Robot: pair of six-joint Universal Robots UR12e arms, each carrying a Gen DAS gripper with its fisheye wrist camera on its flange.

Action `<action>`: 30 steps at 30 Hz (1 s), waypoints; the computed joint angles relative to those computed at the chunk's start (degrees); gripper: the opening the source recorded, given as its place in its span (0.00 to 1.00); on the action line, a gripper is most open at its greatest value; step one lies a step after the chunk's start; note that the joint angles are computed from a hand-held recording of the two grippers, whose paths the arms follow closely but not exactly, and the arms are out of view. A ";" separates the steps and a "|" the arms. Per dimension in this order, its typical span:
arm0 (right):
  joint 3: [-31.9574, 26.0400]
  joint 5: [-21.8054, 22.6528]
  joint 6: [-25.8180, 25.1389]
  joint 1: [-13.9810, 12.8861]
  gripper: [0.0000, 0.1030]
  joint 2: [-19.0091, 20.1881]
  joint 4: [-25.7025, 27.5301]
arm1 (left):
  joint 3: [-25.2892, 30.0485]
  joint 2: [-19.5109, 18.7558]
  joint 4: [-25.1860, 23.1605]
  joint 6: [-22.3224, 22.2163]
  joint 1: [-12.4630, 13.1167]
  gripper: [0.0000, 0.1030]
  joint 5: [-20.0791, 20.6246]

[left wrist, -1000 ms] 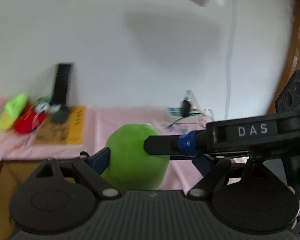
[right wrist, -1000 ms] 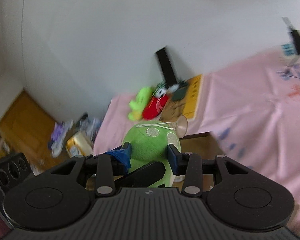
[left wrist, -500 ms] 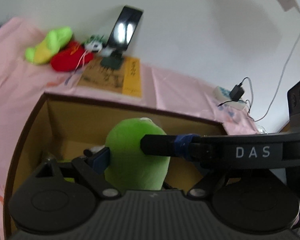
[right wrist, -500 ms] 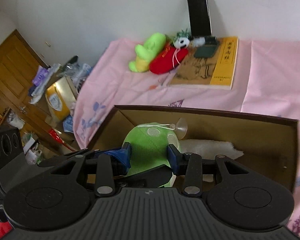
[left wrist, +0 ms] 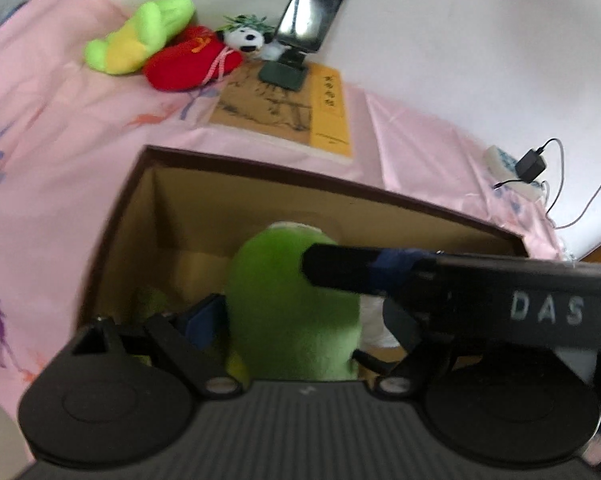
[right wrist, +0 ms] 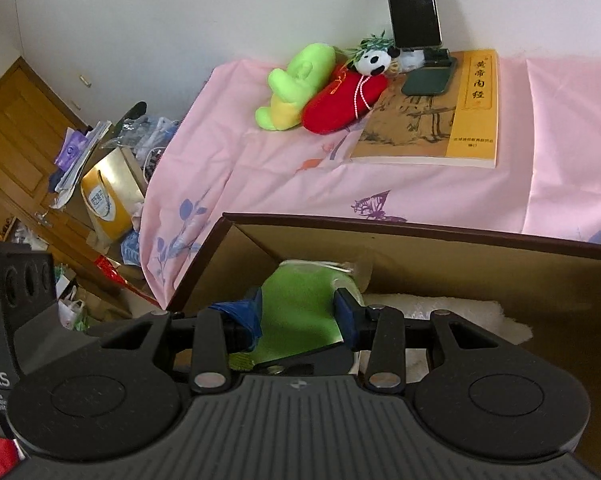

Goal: Organize soft objects
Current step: 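Lift the green plush toy with the right gripper over the box, then lower the green plush toy into the box and open the right gripper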

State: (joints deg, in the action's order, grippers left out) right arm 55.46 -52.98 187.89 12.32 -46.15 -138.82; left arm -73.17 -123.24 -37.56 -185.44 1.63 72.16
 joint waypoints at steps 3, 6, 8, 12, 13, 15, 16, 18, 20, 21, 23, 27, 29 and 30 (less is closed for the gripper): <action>-0.51 -0.01 1.08 0.11 0.24 0.30 0.81 | -1.00 1.06 0.05 2.09 0.17 0.83 -0.20; -0.22 0.65 2.87 -0.06 0.24 0.29 0.32 | -2.43 2.19 2.37 4.28 -0.15 0.85 1.31; -0.03 0.77 3.86 -0.14 0.24 0.22 -0.06 | -3.19 2.70 3.92 5.51 -0.36 0.85 2.21; 1.13 1.50 5.98 -0.45 0.24 -0.33 -1.98 | -4.47 3.44 5.88 7.01 -0.71 0.85 4.75; 1.51 1.68 6.42 -0.55 0.24 -0.52 -2.64 | -4.48 3.46 5.61 7.06 -0.79 0.85 5.29; 2.24 1.36 7.18 -0.67 0.24 -0.97 -3.46 | -4.21 3.35 4.12 7.04 -1.05 0.85 6.44; 2.46 0.42 7.33 -0.62 0.24 -1.17 -3.28 | -4.15 3.27 3.64 7.17 -1.18 0.85 6.73; 3.25 -0.95 8.19 -0.65 0.24 -1.64 -3.42 | -4.26 3.26 3.83 7.08 -1.47 0.85 7.30; 4.06 -1.25 9.76 -0.84 0.24 -2.00 -3.35 | -4.35 3.32 4.11 8.09 -1.74 0.85 7.69; 4.56 -1.36 10.75 -0.97 0.23 -2.22 -3.53 | -4.51 3.36 4.66 8.66 -1.97 0.85 8.45; 5.85 -0.71 13.23 -1.38 0.24 -2.73 -4.81 | -4.90 3.34 6.28 10.36 -2.44 0.89 10.83; 6.96 0.55 14.85 -1.94 0.23 -3.26 -4.42 | -4.76 3.25 6.96 10.61 -2.83 0.89 15.68; 6.56 0.89 15.57 -1.84 0.23 -2.92 -3.56 | -4.84 3.48 6.60 10.97 -2.68 0.88 16.47; 6.16 1.61 15.47 -1.73 0.23 -2.59 -3.05 | -4.81 3.54 6.14 11.18 -2.62 0.88 16.68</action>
State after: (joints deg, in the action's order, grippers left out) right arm 61.62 -51.37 203.36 10.59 -48.75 -141.86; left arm -77.99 -119.71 -31.42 -174.25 -0.98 88.84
